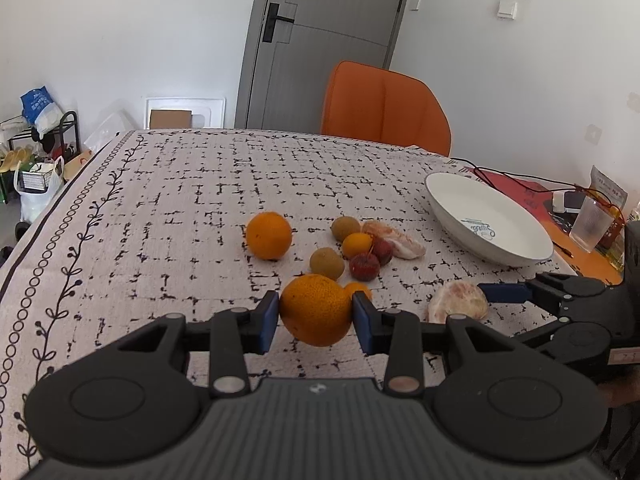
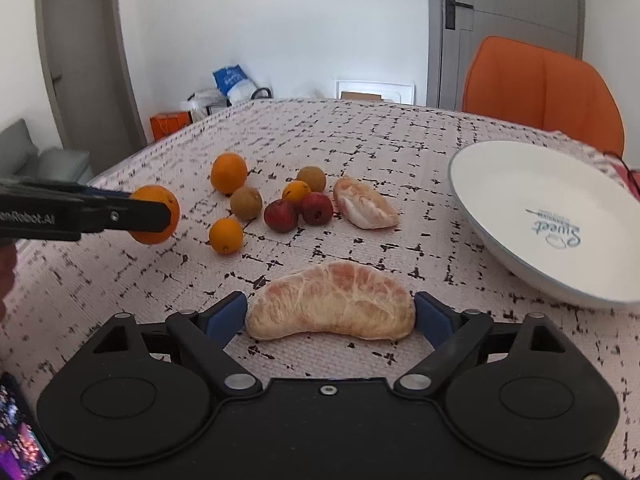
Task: Organize fruits
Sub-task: 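Carry the pomelo segment in the right gripper toward the white bowl while the left carries the orange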
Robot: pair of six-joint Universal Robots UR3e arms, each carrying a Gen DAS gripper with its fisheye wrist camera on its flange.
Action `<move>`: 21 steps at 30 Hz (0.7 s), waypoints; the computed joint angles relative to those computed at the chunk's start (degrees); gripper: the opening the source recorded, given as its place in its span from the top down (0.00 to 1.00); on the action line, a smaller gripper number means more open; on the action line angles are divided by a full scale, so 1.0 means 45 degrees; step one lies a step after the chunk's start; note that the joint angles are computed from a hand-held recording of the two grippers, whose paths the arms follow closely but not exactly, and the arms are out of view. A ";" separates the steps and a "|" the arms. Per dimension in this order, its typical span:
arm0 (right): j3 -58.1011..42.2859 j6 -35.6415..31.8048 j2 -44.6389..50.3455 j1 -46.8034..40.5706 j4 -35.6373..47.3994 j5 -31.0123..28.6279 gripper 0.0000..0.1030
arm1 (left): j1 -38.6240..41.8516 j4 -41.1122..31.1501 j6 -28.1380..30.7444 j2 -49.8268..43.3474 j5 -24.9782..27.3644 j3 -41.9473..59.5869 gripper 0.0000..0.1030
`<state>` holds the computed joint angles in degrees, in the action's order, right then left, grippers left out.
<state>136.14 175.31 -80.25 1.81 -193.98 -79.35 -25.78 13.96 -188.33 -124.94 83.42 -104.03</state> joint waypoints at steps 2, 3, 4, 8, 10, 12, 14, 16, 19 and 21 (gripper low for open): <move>-0.0267 -0.0029 0.0259 0.0231 0.0027 -0.0272 0.08 | 0.0064 0.0057 -0.0047 0.0054 -0.0014 -0.0124 0.63; -0.0373 -0.0035 0.0369 0.0303 0.0018 -0.0363 0.08 | 0.0101 0.0105 -0.0061 0.0081 -0.0026 -0.0200 0.63; -0.0459 -0.0037 0.0444 0.0376 0.0024 -0.0470 0.08 | 0.0129 0.0154 -0.0074 0.0102 -0.0029 -0.0262 0.63; -0.0520 -0.0224 0.0345 0.0466 0.0203 -0.0633 0.17 | 0.0174 0.0179 -0.0098 0.0173 -0.0041 -0.0365 0.63; -0.0500 -0.0295 0.0281 0.0465 0.0253 -0.0617 0.17 | 0.0161 0.0176 -0.0079 0.0161 -0.0047 -0.0350 0.63; -0.0393 -0.0337 0.0190 0.0427 0.0194 -0.0528 0.18 | 0.0146 0.0204 -0.0064 0.0185 -0.0059 -0.0370 0.63; -0.0247 -0.0377 0.0070 0.0360 0.0106 -0.0360 0.18 | 0.0124 0.0176 -0.0071 0.0218 -0.0054 -0.0339 0.63; -0.0081 -0.0425 -0.0130 0.0296 0.0048 -0.0227 0.18 | 0.0082 0.0119 -0.0054 0.0183 -0.0021 -0.0225 0.63; 0.0178 -0.0465 -0.0500 0.0131 -0.0024 -0.0097 0.18 | -0.0019 -0.0059 0.0003 0.0041 0.0037 0.0107 0.63; 0.0352 -0.0416 -0.0772 -0.0054 -0.0099 -0.0007 0.18 | -0.0121 -0.0157 0.0036 -0.0036 0.0078 0.0322 0.63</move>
<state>137.73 173.44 -83.72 1.57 -194.43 -79.39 -26.32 13.25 -188.17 -125.10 83.78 -102.58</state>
